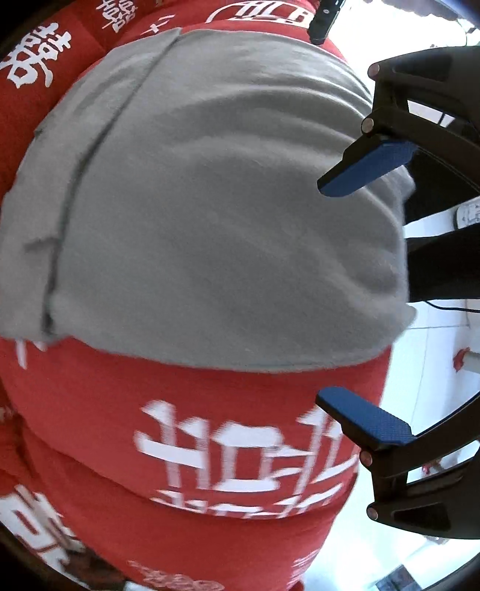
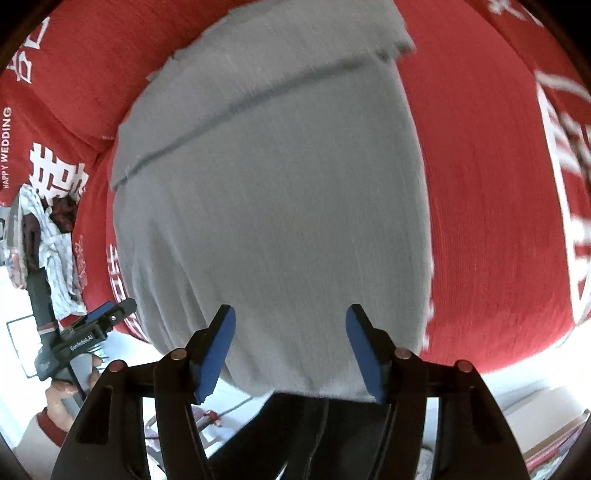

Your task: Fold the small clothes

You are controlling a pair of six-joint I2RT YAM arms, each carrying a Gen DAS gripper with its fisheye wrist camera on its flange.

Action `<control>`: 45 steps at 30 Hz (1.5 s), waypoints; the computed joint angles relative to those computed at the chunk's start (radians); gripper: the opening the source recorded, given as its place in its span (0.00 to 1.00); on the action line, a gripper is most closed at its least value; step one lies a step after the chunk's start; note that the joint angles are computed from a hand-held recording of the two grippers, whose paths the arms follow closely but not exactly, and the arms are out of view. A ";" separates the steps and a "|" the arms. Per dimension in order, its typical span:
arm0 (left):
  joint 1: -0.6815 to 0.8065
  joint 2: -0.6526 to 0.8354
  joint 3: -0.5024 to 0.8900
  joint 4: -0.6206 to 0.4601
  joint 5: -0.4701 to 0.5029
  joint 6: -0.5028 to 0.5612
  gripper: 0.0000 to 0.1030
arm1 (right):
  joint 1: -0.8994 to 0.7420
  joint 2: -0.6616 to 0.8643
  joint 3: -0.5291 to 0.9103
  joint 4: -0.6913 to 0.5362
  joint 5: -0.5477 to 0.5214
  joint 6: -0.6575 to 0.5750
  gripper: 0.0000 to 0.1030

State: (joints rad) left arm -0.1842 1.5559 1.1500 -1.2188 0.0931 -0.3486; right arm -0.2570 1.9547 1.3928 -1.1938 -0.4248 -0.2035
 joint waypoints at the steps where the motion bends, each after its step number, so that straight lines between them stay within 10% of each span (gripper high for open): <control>1: 0.015 -0.024 -0.035 0.005 0.011 0.012 1.00 | -0.012 -0.020 -0.036 0.007 0.001 -0.013 0.64; 21: 0.048 -0.235 -0.499 0.248 0.233 -0.043 0.96 | -0.053 -0.059 -0.555 0.383 0.094 -0.109 0.60; 24: 0.058 -0.295 -0.521 0.222 0.258 -0.045 0.68 | -0.062 -0.102 -0.610 0.387 0.060 -0.095 0.10; 26: 0.066 -0.336 -0.547 0.208 0.321 -0.039 0.14 | -0.085 -0.142 -0.619 0.355 0.023 -0.086 0.09; 27: 0.068 -0.353 -0.546 0.194 0.351 -0.022 0.13 | -0.103 -0.164 -0.621 0.324 -0.002 -0.092 0.09; 35: 0.105 -0.424 -0.340 0.042 0.433 0.066 0.13 | -0.168 -0.273 -0.442 0.037 -0.241 -0.106 0.08; 45: 0.198 -0.035 0.031 0.195 0.392 0.105 0.13 | -0.045 -0.119 -0.078 0.133 -0.429 0.170 0.07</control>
State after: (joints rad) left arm 0.0133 1.5207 1.1813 -1.0242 0.4851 -0.2432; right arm -0.3016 1.8355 1.3145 -1.0604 -0.8533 -0.0335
